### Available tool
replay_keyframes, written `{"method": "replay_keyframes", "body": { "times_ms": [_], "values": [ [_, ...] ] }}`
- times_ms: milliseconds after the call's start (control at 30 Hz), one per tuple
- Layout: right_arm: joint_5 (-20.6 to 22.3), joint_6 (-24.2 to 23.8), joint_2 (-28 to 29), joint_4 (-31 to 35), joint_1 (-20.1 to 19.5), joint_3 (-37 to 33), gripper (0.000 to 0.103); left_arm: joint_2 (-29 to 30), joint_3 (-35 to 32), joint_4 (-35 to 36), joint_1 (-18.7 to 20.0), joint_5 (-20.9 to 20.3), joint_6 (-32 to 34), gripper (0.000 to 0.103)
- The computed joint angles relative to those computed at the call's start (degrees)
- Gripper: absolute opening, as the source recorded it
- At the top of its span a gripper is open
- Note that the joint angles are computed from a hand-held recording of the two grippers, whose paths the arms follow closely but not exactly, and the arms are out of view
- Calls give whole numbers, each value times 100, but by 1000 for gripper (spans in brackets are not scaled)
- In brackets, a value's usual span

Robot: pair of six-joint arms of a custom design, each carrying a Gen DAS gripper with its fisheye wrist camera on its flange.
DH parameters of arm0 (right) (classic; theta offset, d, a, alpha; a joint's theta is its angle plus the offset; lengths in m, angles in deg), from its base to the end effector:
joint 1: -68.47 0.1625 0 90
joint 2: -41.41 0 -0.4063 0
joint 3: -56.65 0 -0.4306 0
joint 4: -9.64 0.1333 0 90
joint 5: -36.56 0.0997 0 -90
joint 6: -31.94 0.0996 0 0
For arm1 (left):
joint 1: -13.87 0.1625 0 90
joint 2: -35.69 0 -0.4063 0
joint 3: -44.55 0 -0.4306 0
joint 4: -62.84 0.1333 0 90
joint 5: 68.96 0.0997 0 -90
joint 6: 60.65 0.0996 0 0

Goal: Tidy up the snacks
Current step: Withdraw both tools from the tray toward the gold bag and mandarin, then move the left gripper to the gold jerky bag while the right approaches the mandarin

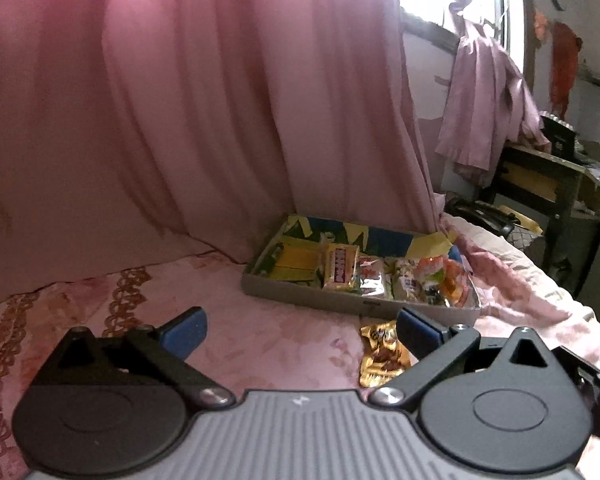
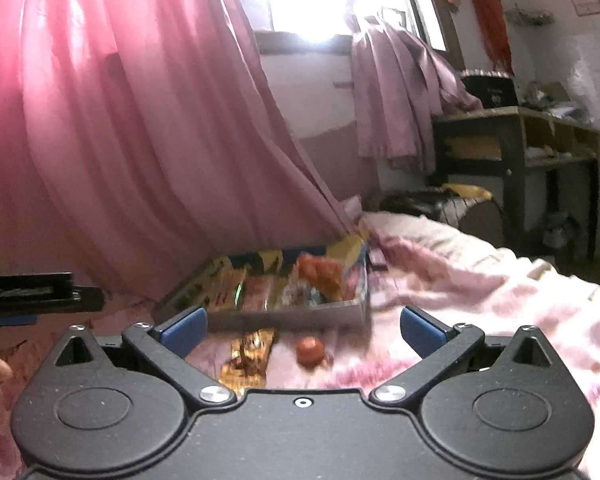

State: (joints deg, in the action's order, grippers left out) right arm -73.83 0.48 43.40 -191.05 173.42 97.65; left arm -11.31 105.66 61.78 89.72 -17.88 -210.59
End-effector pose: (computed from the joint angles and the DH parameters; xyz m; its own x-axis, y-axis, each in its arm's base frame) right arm 0.3133 -0.7912 -0.0884 -0.7923 -0.1319 0.5956 -0.5995 0.3491 -0.7202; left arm 0.0071 -0.7729 0.2401 -0.7548 -0.2393 -0.6107 0.5006 0.3915 -0.7721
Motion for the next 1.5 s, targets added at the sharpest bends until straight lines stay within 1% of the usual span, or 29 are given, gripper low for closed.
{"method": "replay_keyframes", "body": {
  "times_ms": [167, 233, 300, 367, 533, 700, 800, 933, 1033, 1167, 1333, 1400, 1500],
  "values": [
    [-310, -42, -110, -106, 73, 319, 102, -281, 534, -221, -5, 8, 147, 103],
    [-458, -19, -141, -34, 98, 404, 102, -389, 738, -302, -5, 32, 207, 103],
    [-652, 9, -134, 93, 130, 399, 102, -427, 832, -300, -11, -44, 250, 103],
    [-730, 76, -148, 195, 134, 417, 102, -482, 957, -351, -8, -92, 314, 103],
    [-777, 179, -160, 308, 136, 441, 102, -519, 1028, -446, 9, -237, 429, 103],
    [-879, 269, -126, 558, 129, 321, 102, -428, 825, -154, 36, -344, 232, 103],
    [-1054, 394, -100, 807, 132, 225, 102, -380, 762, -42, 36, -434, 215, 103],
    [-1401, 723, -22, 1351, 129, -23, 102, -169, 391, 513, 45, -628, 8, 103],
    [-1480, 971, -35, 1531, 110, -57, 102, -38, 174, 737, 41, -795, -93, 103],
    [-1437, 1215, -145, 1560, 80, 87, 102, 225, -243, 1135, 36, -921, -316, 103],
    [-1336, 1419, -223, 1646, 51, 118, 102, 614, -859, 1587, 44, -880, -364, 103],
    [-1257, 1428, -239, 1648, 34, 106, 102, 827, -1208, 1820, 60, -855, -409, 103],
    [-1251, 1380, -141, 1674, 11, -108, 102, 1190, -1823, 2263, 103, -764, -598, 103]
  ]
}}
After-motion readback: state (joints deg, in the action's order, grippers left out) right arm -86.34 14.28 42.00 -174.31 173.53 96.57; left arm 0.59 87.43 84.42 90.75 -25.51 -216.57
